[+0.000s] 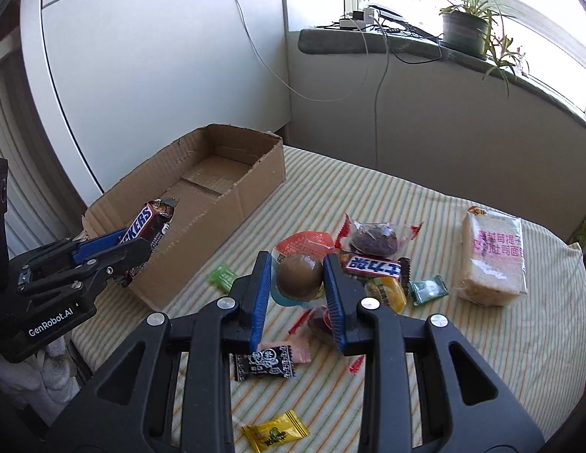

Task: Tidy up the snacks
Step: 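Carry both items into the cardboard box and open both tools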

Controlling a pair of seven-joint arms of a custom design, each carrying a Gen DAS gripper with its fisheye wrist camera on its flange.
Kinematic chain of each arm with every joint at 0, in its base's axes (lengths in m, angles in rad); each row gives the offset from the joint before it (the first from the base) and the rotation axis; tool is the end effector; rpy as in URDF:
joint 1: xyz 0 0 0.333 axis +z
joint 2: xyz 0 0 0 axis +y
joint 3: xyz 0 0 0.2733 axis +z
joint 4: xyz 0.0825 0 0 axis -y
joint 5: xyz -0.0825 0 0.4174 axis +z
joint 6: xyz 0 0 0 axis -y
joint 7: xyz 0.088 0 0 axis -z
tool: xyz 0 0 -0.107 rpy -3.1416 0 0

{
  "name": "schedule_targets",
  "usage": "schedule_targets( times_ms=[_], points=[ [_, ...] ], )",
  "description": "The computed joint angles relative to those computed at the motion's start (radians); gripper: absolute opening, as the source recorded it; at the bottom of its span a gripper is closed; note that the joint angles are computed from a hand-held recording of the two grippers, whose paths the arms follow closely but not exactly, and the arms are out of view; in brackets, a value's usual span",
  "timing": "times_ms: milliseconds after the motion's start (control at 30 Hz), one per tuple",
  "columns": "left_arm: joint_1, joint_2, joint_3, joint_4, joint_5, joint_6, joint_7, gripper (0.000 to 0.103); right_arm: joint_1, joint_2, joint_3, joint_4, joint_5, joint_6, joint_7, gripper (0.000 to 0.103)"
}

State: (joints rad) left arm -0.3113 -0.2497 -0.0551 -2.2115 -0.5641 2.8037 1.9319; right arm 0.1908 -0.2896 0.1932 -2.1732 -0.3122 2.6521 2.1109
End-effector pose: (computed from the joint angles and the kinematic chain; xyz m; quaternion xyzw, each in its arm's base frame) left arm 0.5364 -0.1803 0.5231 -0.5418 0.7191 -0.4098 0.1465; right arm 0.5152 0.2252 0.5479 -0.6747 0.6251 -0.2538 0.2994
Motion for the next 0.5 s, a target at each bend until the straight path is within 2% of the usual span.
schedule_targets(
  times_ms=[200, 500],
  points=[
    [0.038, 0.002, 0.015, -0.005, 0.030, 0.011, -0.025, 0.027, 0.049, 0.138, -0.008, 0.138, 0.013, 0.008, -0.037, 0.029],
    [0.074, 0.040, 0.010, 0.024, 0.064, 0.012, -0.056, 0.027, 0.139, 0.295, -0.058, 0.306, 0.060, -0.006, -0.115, 0.029]
  ],
)
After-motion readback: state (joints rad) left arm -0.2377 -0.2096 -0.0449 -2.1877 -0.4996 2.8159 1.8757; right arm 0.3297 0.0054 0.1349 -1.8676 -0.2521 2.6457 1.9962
